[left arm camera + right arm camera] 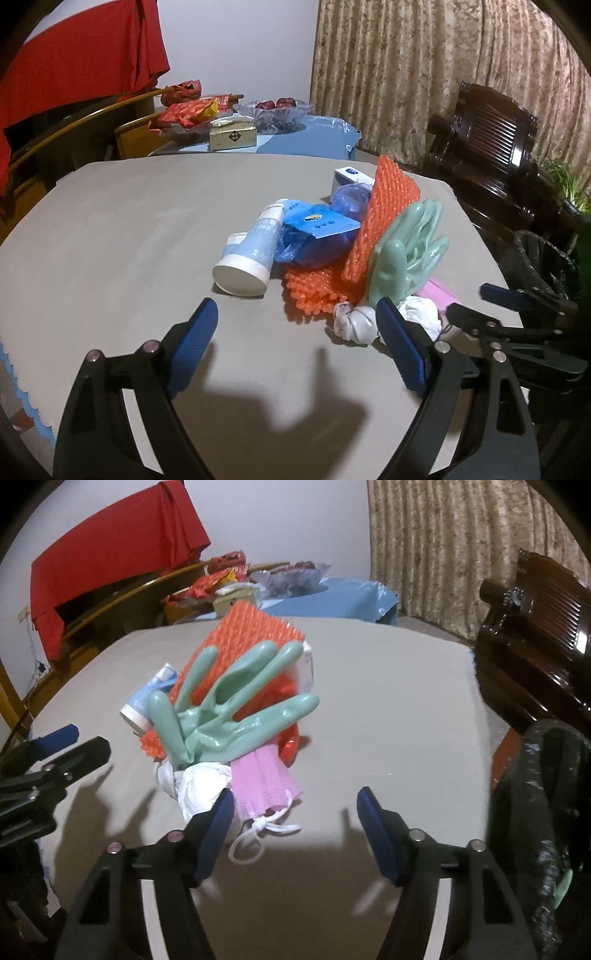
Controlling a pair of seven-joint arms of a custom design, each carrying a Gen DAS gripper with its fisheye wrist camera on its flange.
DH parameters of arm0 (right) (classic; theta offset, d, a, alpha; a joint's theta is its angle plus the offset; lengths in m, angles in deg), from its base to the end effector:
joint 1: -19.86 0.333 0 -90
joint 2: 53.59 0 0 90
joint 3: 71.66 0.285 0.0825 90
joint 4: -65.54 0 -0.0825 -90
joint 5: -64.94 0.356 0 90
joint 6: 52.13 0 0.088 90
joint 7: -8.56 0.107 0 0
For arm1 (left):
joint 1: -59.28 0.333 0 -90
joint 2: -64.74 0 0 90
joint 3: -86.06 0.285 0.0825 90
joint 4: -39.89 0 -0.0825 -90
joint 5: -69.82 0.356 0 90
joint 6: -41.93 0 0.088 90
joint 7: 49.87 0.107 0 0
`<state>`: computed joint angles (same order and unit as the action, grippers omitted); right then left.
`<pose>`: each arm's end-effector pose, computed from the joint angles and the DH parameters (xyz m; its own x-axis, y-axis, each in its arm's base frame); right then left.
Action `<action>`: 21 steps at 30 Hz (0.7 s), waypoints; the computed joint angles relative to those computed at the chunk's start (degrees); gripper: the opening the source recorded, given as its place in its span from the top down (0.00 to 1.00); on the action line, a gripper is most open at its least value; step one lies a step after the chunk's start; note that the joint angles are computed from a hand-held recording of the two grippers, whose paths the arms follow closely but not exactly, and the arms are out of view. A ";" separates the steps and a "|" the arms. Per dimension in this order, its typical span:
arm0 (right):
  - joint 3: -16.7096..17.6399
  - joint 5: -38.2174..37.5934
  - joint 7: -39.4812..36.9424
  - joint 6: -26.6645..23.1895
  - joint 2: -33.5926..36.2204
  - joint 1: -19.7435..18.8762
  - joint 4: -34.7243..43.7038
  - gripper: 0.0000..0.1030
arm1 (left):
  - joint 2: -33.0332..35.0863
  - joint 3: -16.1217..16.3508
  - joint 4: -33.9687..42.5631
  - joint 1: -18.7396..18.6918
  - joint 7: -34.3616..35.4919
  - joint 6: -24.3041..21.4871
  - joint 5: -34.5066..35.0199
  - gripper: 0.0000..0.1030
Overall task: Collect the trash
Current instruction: 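Move both grippers back over the trash pile on the table, then grasp the pink mask with the right gripper while the left gripper grasps a white tissue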
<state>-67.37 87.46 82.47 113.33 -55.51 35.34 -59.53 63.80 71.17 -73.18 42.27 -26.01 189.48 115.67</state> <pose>0.5257 0.1656 0.4714 0.3280 -0.9348 -0.1362 -0.7202 -0.1541 -0.6764 0.4776 -0.3124 0.5203 0.0235 -0.9989 0.0404 -0.6625 -0.0458 -0.7477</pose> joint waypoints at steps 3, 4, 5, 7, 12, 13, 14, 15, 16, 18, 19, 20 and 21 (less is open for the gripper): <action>-0.12 2.97 -2.88 -3.03 2.21 0.23 2.32 0.61 | 0.19 0.07 -0.05 0.11 0.03 0.30 -0.31 0.18; -0.17 5.34 -4.94 -4.37 2.61 0.22 2.97 0.67 | 0.30 0.08 0.05 0.11 0.15 0.31 -0.41 0.18; -0.20 7.78 -6.93 -5.50 2.77 0.17 3.37 0.78 | 0.38 0.07 0.12 0.10 0.21 0.31 -0.47 0.18; -0.26 10.00 -9.22 -5.84 2.39 0.15 3.19 0.90 | 0.59 0.11 0.24 0.10 0.35 0.51 -0.63 0.18; -0.51 11.79 -10.73 -6.04 -0.23 0.01 1.17 0.94 | 1.25 0.20 0.59 0.00 0.76 1.04 -1.15 0.18; -0.57 11.61 -10.61 -6.14 -1.08 -0.06 0.40 0.94 | 1.28 0.21 0.60 -0.03 0.75 1.16 -1.09 0.18; -0.56 11.20 -10.26 -6.18 -1.66 -0.11 -0.12 0.94 | 1.34 0.21 0.68 -0.07 0.76 1.26 -1.02 0.18; -0.58 10.70 -9.91 -6.12 -2.53 -0.24 -1.05 0.94 | 1.46 0.19 0.81 -0.12 0.85 1.40 -1.02 0.18; -0.59 10.31 -9.43 -6.09 -3.18 -0.36 -1.74 0.94 | 1.60 0.17 0.96 -0.20 0.95 1.56 -1.06 0.18; -0.73 9.84 -8.51 -6.06 -4.55 -0.71 -3.17 0.94 | 1.93 0.08 1.27 -0.41 1.11 1.82 -1.11 0.18; -0.74 9.41 -7.92 -5.91 -5.16 -0.94 -3.80 0.94 | 2.15 0.03 1.46 -0.55 1.18 1.98 -1.12 0.18; -0.72 8.90 -7.31 -5.65 -5.72 -1.18 -4.42 0.94 | 2.41 -0.04 1.69 -0.72 1.26 2.13 -1.19 0.18; -0.74 8.43 -6.73 -5.32 -6.24 -1.45 -5.00 0.94 | 2.69 -0.10 1.90 -0.90 1.26 2.26 -1.21 0.18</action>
